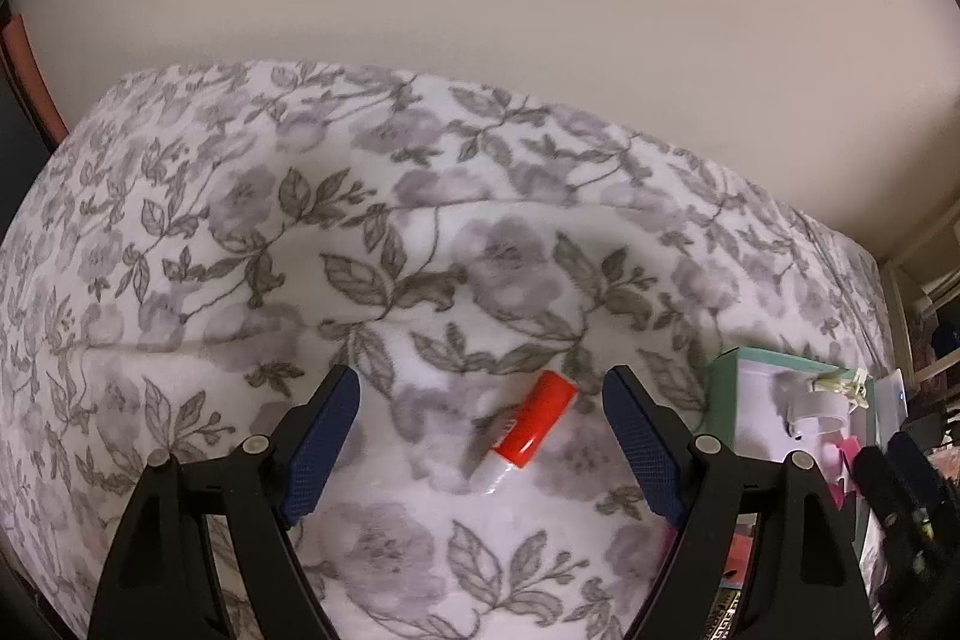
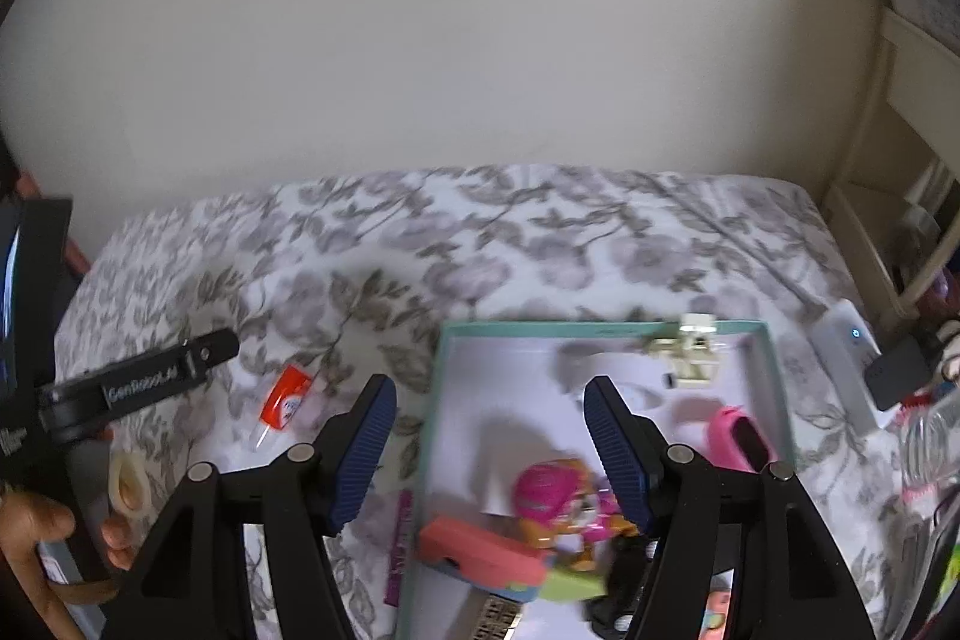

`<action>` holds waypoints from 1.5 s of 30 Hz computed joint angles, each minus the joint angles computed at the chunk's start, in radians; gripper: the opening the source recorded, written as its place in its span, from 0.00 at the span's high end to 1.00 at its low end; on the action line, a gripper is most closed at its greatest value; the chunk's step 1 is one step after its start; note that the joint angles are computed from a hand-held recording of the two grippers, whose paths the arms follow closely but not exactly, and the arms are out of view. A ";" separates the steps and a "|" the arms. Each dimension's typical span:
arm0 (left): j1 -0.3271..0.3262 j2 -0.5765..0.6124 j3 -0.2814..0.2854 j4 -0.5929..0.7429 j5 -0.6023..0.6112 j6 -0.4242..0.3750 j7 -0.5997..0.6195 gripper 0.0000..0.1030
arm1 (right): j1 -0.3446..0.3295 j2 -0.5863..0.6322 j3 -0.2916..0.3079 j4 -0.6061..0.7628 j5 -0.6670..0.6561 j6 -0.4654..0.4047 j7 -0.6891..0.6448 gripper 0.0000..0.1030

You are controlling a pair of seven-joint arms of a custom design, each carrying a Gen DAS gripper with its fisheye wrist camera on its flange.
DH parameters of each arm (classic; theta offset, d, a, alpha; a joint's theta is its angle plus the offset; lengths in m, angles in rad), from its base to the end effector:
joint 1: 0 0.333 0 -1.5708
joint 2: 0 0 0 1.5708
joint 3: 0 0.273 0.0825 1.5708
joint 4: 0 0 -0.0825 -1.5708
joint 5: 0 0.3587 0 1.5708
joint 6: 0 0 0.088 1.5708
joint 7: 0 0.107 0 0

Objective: Organize rigid objects
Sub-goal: 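Grasp the red glue stick with the left tool, then hold the glue stick in the left tool while the right tool grasps the purple lip balm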

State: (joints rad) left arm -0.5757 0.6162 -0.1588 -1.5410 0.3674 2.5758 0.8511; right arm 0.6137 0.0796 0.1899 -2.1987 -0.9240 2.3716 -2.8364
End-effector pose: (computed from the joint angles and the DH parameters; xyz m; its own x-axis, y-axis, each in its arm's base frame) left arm 0.5227 -0.4549 0.3201 -0.2525 -0.9627 0.0969 -0.8808 0.1872 -0.4350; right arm 0.3751 0.3755 0.3338 -0.3828 -0.9211 -0.0711 -0.7179 0.3450 -0.6047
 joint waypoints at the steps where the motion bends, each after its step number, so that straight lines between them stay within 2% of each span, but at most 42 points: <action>1: 0.007 0.008 -0.006 0.006 -0.009 -0.008 0.012 0.19 | 0.000 0.021 0.001 0.017 0.006 0.002 -0.016 0.33; 3: 0.005 0.023 -0.006 0.018 -0.012 -0.022 0.022 0.19 | 0.002 0.056 -0.006 0.042 0.017 0.019 -0.035 0.33; 8: 0.000 0.084 -0.016 0.079 -0.032 -0.067 0.064 0.19 | 0.007 0.114 -0.036 0.058 0.028 0.130 -0.050 0.33; 12: -0.011 0.123 -0.015 0.111 -0.043 -0.077 0.090 0.19 | 0.026 0.151 -0.055 0.084 0.040 0.157 -0.082 0.33; 15: -0.011 0.142 -0.021 0.124 -0.059 -0.072 0.113 0.31 | 0.034 0.158 -0.070 0.083 0.046 0.181 -0.087 0.33; 16: -0.007 0.150 -0.027 0.130 -0.070 -0.074 0.126 0.40 | 0.036 0.156 -0.075 0.078 0.045 0.190 -0.082 0.33; 19: -0.002 0.168 -0.038 0.142 -0.098 -0.071 0.157 0.49 | 0.037 0.153 -0.084 0.067 0.045 0.211 -0.071 0.34; 20: -0.001 0.171 -0.040 0.142 -0.105 -0.068 0.165 0.57 | 0.036 0.154 -0.087 0.066 0.045 0.218 -0.069 0.34; 22: 0.004 0.180 -0.049 0.148 -0.124 -0.069 0.189 0.66 | 0.035 0.151 -0.090 0.059 0.043 0.231 -0.062 0.35; 26: -0.023 0.185 -0.027 0.158 -0.111 -0.071 0.198 0.70 | 0.036 0.150 -0.093 0.057 0.040 0.232 -0.053 0.37; 33: -0.039 0.193 -0.004 0.187 -0.093 -0.122 0.186 0.74 | 0.040 0.172 -0.091 0.083 0.044 0.242 -0.063 0.47; 40: 0.020 0.140 -0.022 0.109 -0.108 -0.135 0.211 0.74 | 0.065 0.264 -0.087 0.191 0.154 0.194 -0.225 0.49; 45: 0.056 0.121 -0.031 0.080 -0.134 -0.130 0.242 0.74 | 0.093 0.354 -0.091 0.315 0.261 0.086 -0.381 0.49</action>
State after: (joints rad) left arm -0.5199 0.7376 -0.1900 -1.4608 0.2332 2.4460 1.0928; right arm 0.7065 0.4332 0.0990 -1.8839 -0.6625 2.4578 -3.2169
